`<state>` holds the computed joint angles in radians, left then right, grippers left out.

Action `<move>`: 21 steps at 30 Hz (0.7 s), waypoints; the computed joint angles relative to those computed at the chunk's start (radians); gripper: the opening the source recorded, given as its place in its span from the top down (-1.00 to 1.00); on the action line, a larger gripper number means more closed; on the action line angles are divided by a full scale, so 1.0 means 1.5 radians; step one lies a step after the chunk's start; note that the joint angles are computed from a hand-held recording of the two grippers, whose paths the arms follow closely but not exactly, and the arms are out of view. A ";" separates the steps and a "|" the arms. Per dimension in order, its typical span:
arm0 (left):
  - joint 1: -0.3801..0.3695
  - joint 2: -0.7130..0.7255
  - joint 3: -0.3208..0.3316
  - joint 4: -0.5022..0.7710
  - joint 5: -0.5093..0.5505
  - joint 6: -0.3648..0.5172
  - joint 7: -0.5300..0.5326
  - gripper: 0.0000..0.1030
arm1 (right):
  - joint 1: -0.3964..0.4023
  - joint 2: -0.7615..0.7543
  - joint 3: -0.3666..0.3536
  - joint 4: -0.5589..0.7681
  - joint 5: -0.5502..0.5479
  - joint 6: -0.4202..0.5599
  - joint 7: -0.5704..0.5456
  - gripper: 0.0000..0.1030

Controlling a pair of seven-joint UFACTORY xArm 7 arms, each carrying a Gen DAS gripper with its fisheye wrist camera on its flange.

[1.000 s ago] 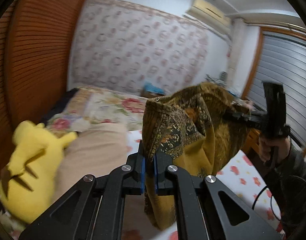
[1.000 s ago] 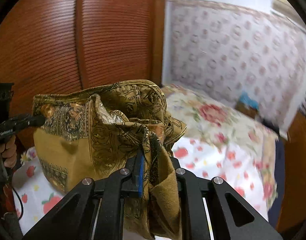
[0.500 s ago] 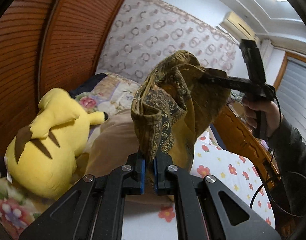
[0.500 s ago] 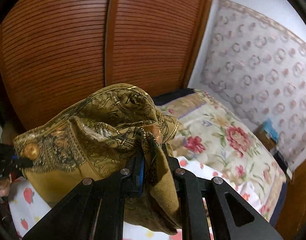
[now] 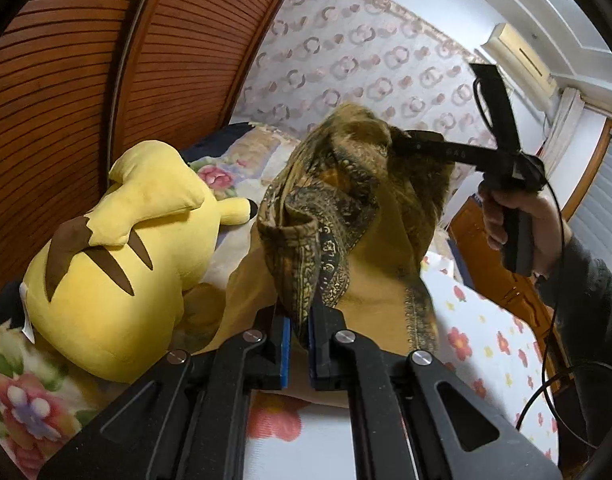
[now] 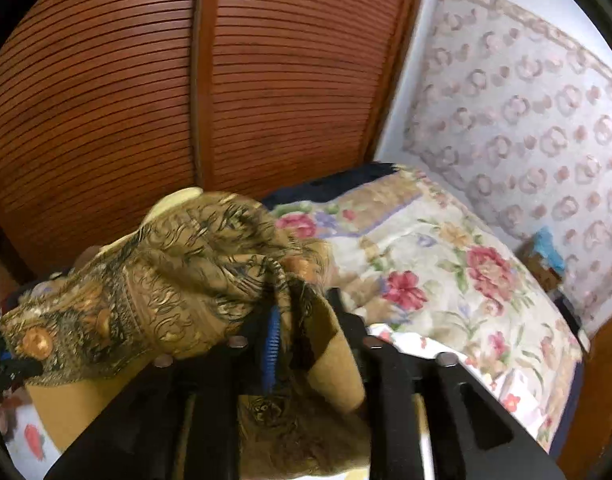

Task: Fold small clothes
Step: 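Lower the folded shirt beside the yellow plush toy and open both grippers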

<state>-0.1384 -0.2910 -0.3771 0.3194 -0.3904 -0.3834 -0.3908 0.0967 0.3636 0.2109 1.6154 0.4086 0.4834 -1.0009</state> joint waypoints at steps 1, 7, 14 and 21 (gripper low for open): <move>-0.005 -0.001 0.011 0.002 0.008 0.005 -0.003 0.86 | -0.011 0.000 0.015 -0.007 -0.002 -0.021 0.015 0.19; 0.030 0.008 -0.008 0.015 0.018 0.041 -0.010 0.87 | -0.008 -0.027 0.018 -0.086 0.049 -0.098 -0.005 -0.06; 0.143 -0.009 -0.133 0.024 -0.009 0.077 0.023 0.87 | -0.046 -0.062 0.049 -0.161 0.153 -0.061 -0.053 -0.07; 0.322 -0.114 -0.337 0.017 0.023 0.118 0.000 0.14 | -0.049 -0.135 0.048 -0.270 0.335 -0.082 -0.214 -0.07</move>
